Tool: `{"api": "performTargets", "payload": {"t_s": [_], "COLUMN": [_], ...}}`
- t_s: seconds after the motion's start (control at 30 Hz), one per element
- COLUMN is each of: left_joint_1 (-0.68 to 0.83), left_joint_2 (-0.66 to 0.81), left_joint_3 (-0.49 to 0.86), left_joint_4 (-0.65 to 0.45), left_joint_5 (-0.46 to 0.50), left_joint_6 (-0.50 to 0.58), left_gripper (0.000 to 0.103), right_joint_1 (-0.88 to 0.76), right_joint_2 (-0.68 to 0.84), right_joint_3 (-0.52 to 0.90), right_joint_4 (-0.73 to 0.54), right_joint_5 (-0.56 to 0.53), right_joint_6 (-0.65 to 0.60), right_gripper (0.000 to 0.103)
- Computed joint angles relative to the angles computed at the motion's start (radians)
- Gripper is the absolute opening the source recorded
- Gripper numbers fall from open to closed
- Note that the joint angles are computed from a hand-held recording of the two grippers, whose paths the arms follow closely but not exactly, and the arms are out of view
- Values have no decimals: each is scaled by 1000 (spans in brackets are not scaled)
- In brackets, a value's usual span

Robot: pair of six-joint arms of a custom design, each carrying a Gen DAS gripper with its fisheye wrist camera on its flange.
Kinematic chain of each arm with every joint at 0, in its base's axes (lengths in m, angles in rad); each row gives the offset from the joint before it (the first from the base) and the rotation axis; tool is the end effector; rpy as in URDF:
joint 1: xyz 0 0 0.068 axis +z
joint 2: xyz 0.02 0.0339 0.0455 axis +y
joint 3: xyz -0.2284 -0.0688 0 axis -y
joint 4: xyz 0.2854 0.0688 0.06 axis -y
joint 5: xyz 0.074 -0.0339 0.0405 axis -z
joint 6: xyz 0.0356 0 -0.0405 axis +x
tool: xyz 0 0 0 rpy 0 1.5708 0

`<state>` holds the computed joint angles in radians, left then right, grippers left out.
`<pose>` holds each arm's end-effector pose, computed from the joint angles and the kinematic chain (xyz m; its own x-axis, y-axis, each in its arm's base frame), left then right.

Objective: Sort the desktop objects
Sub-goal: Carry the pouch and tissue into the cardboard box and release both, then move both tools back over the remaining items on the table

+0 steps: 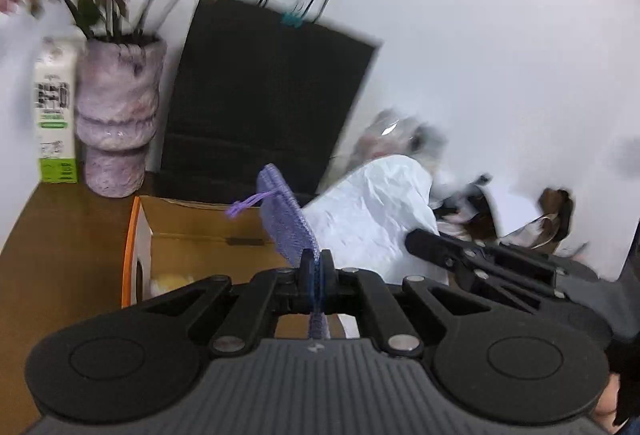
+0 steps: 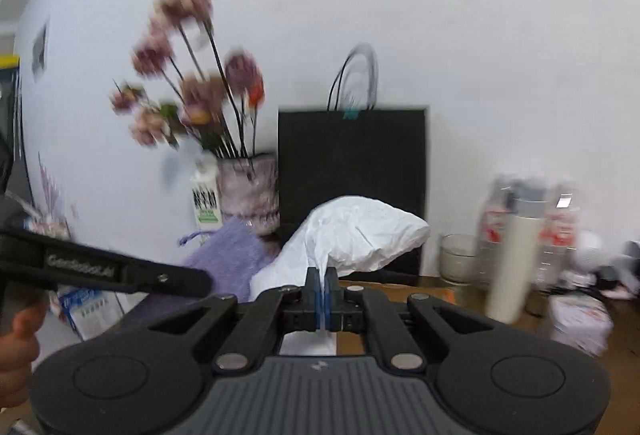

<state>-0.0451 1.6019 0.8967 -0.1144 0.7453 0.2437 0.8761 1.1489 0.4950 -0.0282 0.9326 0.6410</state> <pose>0.3502 -0.0400 0.1293 -0.5890 0.2041 -0.7819 0.6571 0.6842 -0.3163 0.1906 0.1841 0.1359 -0.3585 0.1263 -0.9250 0.1944 0.9792 0.0584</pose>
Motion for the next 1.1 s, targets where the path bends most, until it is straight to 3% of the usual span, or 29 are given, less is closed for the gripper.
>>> {"api": "performTargets", "payload": {"t_s": [0.03,0.07,0.1,0.17,0.23,0.27,0.3,0.33,0.37,0.4,0.47,0.57,0.6,0.67,0.73,0.83,0.9,1.0,1.1], "left_joint_1": [-31,-83,-110,-155,-175,-182,-184,-181,-171,-158,-148,-119,-112,-102,-92,-75,-49,-20,16], "left_joint_2": [126,251,377,583,681,685,673,654,630,602,532,362,315,165,-14,-282,-476,-762,-964], "left_joint_3": [93,197,309,505,601,596,570,547,519,495,452,313,279,143,-23,-253,-404,-596,-719], "left_joint_4": [35,50,24,-27,-90,-85,-57,-40,-23,-16,-28,-22,-23,-12,5,-4,-39,-144,-260], "left_joint_5": [-62,-204,-286,-447,-514,-539,-547,-538,-502,-461,-452,-422,-408,-383,-359,-326,-277,-276,-291], "left_joint_6": [-30,-51,-15,-8,58,75,93,99,103,111,101,65,52,46,77,122,133,137,125], "left_gripper": [3,3,3,3,6,17,45,59,66,66,67,75,79,84,86,90,97,98,98], "right_joint_1": [-104,-222,-302,-437,-502,-519,-529,-534,-536,-536,-538,-508,-479,-404,-307,-111,35,257,424], "right_joint_2": [100,226,352,602,815,889,947,990,1018,1027,960,765,678,523,352,152,87,104,187], "right_joint_3": [43,117,194,380,562,637,690,733,761,771,689,521,456,330,182,11,-61,-130,-185], "right_joint_4": [81,118,139,109,31,-22,-59,-94,-122,-140,-83,-19,-18,-18,-19,-116,-209,-284,-231], "right_joint_5": [-90,-218,-304,-463,-520,-541,-555,-555,-552,-549,-555,-499,-451,-347,-235,-87,-15,76,135], "right_joint_6": [-59,-105,-116,-135,-146,-157,-163,-165,-165,-149,-121,-86,-74,-33,6,162,354,657,822], "right_gripper": [1,1,1,1,1,3,5,14,24,28,46,55,57,78,91,92,92,93,96]}}
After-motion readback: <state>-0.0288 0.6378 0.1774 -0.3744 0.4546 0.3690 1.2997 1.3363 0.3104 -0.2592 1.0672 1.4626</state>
